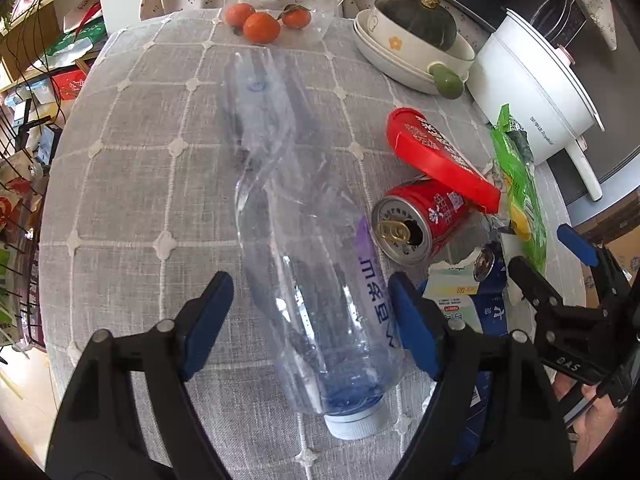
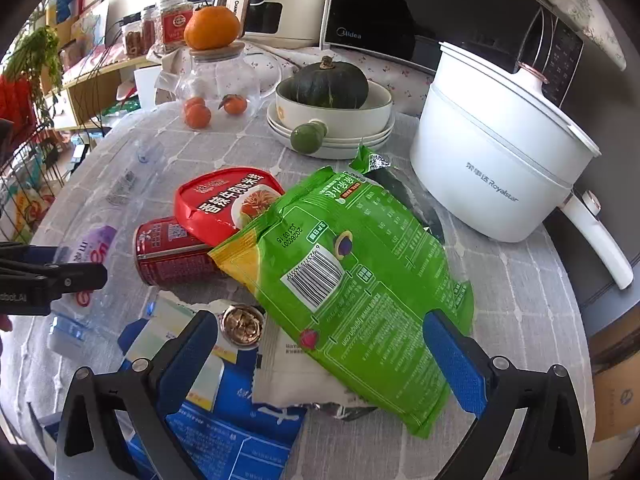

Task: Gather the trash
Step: 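Grasp the plastic water bottle with the left tool while the right tool grasps the green bag, then lift the water bottle with the left tool while the right tool carries the green bag toward the bin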

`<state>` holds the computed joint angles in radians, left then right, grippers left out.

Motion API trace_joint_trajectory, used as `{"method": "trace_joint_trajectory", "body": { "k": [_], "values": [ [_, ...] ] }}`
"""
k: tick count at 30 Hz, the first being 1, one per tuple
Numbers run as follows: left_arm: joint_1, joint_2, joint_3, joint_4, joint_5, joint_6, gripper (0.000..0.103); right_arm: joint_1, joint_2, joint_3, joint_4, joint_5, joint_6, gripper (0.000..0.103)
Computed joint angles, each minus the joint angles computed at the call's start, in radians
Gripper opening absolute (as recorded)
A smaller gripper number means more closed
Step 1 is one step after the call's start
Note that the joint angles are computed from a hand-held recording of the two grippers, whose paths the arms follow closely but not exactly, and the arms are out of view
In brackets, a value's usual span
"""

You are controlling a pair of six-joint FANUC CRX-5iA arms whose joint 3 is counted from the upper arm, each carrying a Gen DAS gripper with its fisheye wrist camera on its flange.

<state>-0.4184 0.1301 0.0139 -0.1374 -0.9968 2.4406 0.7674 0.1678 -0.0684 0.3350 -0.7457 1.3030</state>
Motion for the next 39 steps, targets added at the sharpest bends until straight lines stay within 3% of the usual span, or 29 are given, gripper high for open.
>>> {"method": "trace_joint_trajectory", "body": {
  "k": [1, 4, 6, 12, 21, 32, 39],
  "values": [
    [0.005, -0.003, -0.008, 0.008, 0.014, -0.010, 0.072, 0.004, 0.005, -0.009, 0.025, 0.013, -0.025, 0.100],
    [0.002, -0.010, -0.014, -0.001, 0.023, 0.000, 0.071, 0.004, 0.017, -0.014, 0.043, 0.033, -0.055, 0.079],
    [-0.001, -0.019, -0.021, -0.009, 0.029, 0.011, 0.070, -0.005, 0.017, -0.003, 0.014, 0.035, -0.049, 0.057],
    [-0.024, -0.043, -0.007, -0.059, 0.001, 0.050, 0.069, -0.023, -0.050, -0.069, 0.076, 0.096, -0.166, 0.023],
    [-0.095, -0.101, 0.026, -0.141, -0.028, 0.108, 0.066, -0.091, -0.181, -0.089, -0.008, 0.093, -0.152, 0.011],
    [-0.179, -0.157, 0.033, -0.181, -0.024, 0.151, 0.064, -0.213, -0.372, -0.103, -0.218, 0.007, -0.025, 0.008],
    [-0.225, -0.222, -0.021, -0.243, -0.007, 0.295, 0.064, -0.271, -0.492, -0.135, -0.310, -0.049, 0.056, 0.008]
  ]
}}
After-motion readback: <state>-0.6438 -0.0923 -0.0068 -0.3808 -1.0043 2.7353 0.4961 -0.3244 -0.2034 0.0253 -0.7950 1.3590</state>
